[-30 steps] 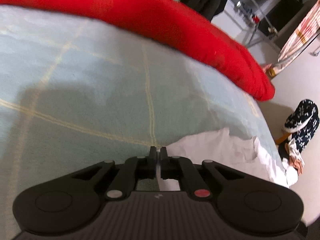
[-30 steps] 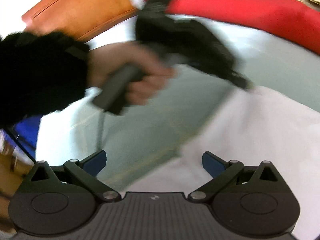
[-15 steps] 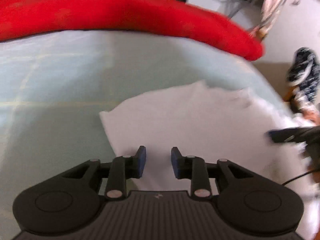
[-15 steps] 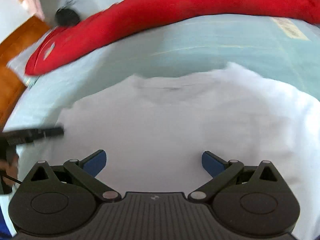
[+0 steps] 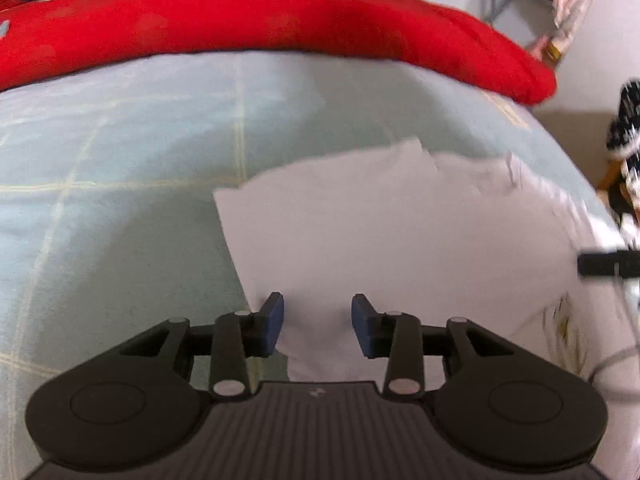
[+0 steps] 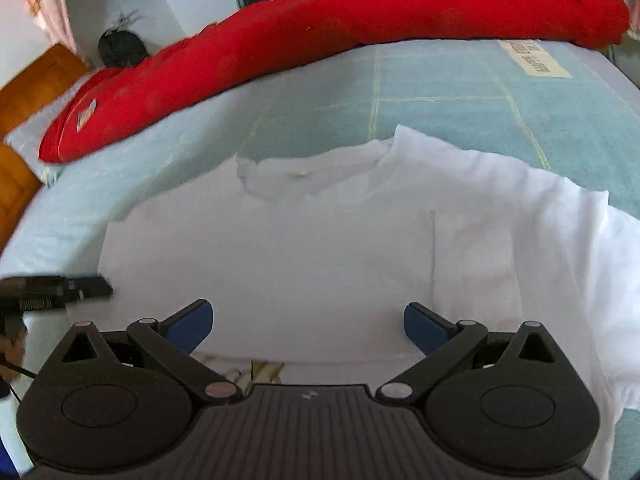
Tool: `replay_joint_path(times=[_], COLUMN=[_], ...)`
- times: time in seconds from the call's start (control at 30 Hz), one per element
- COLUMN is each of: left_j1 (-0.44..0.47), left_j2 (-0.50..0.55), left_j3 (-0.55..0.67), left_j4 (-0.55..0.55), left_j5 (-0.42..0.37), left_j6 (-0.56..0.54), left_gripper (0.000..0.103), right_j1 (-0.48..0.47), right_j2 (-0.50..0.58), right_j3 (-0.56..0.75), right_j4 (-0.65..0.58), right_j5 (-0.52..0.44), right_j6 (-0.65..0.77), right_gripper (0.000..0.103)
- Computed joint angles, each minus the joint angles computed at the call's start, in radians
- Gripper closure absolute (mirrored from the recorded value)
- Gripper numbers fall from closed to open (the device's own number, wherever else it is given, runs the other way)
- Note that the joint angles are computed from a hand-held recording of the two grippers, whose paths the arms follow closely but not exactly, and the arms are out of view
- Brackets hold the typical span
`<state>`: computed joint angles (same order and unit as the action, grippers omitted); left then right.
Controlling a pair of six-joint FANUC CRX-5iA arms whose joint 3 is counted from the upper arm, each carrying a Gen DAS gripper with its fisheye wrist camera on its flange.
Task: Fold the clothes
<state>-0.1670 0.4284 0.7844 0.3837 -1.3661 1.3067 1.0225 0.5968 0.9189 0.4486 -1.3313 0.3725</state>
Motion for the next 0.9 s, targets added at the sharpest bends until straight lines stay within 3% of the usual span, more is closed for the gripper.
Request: replay_joint_path(times=[0.1, 0.17, 0.37, 0.47, 0.53, 0.67, 0.8, 0.9], left_j1=[-0.008, -0.024, -0.064, -0.077, -0.083, -0.084, -0.089, -0.094], left_j2=[0.042, 0.109, 0.24, 0.214, 0.149, 0.077, -0.014, -0.091], left_j3=[0.06, 0.16, 0.365, 0.354, 0.269, 0.198, 0.069, -0.041], left_j4=[0.028, 0.011, -0.144, -0.141, -0.125, -0.092, -0.064, -0.059], left_j5=[0.036, 0.019, -0.028, -0.012, 0.026, -0.001, -0.002, 0.025], left_j6=[-0.014, 0.005, 0.162, 0.141, 0.078, 0.012, -0.005, 0.004], left_gripper=[0.063, 0.063, 0.063, 0.064, 0.063, 0.062, 0.062, 0.062], right_j1=[0.016, 0.026, 0.054, 0.064, 0.07, 0.085, 0.106, 0.109], right_j2=[-0.006, -0.01, -0.013, 0.011, 0.028, 0.1, 0.058, 0.06], right_j3=[0.011, 0.024, 0.04, 0.06, 0.072, 0.164, 0.052, 0.054], right_j4=[-0.011, -0.034, -0.062, -0.051, -0.043, -0.003, 0.057, 0.068], right_j5=[-0.024, -0.047, -0.125, -0.185, -0.22, -0.299, -0.243, -0.248], right_j6=[0.058, 0.08, 0.104, 0.113, 0.12, 0.163, 0.115, 0.118], right_gripper=[0.0, 0.0, 0.0, 0.0, 0.0, 0.0, 0.0, 0.0])
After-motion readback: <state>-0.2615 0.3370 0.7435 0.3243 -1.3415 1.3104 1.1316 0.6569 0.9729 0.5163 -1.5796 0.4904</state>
